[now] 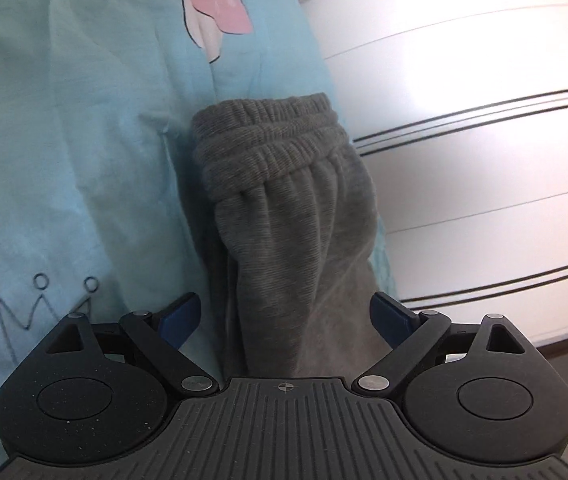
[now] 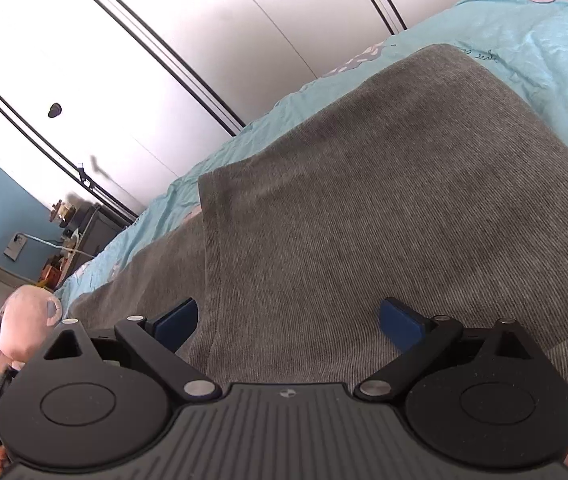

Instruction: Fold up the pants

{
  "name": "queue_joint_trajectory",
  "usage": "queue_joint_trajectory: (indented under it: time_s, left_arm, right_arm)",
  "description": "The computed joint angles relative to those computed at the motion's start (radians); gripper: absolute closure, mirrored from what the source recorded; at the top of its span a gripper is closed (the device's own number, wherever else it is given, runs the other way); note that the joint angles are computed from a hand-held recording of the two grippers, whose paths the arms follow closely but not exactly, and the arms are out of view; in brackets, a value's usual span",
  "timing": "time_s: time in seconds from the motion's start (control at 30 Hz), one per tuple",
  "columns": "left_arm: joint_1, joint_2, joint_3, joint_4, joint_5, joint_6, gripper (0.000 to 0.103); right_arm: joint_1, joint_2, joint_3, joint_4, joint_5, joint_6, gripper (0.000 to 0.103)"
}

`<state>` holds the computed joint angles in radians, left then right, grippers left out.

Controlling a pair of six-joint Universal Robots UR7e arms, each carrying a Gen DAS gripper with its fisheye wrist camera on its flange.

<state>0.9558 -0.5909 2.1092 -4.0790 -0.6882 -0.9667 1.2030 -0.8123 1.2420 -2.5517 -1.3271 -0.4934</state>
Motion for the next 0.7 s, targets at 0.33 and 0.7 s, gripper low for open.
queue_joint_trajectory:
  time_s: [0.33,0.7]
  left_arm:
    - [0.074,-0.011,-0.033,-0.032,-0.095,0.070,0.008]
    - [0.124,-0.061,-0.056,0.054,-0.123,0.093,0.010]
  right_arm:
    - [-0.018,0.010,-0.011,-0.008,0.060,0.067,0.005]
    - [-0.011,0.019,-0.007,-0.036,0.053,0.041,0.005]
